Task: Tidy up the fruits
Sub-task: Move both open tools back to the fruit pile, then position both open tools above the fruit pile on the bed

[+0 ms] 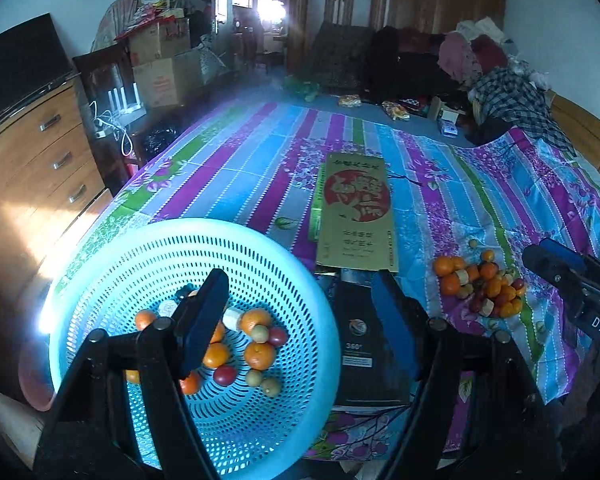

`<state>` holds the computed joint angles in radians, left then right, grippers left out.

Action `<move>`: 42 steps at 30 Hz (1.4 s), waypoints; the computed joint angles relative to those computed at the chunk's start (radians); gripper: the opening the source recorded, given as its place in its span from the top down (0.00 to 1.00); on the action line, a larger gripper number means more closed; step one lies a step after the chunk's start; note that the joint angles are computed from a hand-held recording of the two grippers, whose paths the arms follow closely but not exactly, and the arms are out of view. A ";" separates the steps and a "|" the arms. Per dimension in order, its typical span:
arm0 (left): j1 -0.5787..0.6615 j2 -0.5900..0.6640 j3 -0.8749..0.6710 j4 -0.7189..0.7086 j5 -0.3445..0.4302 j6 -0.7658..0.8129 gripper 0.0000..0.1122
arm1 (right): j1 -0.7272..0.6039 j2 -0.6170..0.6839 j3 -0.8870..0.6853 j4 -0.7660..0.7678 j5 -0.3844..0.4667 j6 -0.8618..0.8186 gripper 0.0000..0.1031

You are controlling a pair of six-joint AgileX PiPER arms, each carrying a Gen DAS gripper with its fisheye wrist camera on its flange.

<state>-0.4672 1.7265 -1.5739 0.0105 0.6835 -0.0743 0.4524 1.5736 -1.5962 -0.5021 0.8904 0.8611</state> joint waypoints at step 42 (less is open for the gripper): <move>-0.374 0.731 -0.749 -0.229 0.369 0.137 0.53 | -0.954 -0.449 0.957 0.780 -0.324 -0.862 0.35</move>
<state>-0.8415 2.4577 -2.3233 -0.2187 1.0524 0.0626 -0.5013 1.1244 -0.6389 0.2780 0.5662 -0.0011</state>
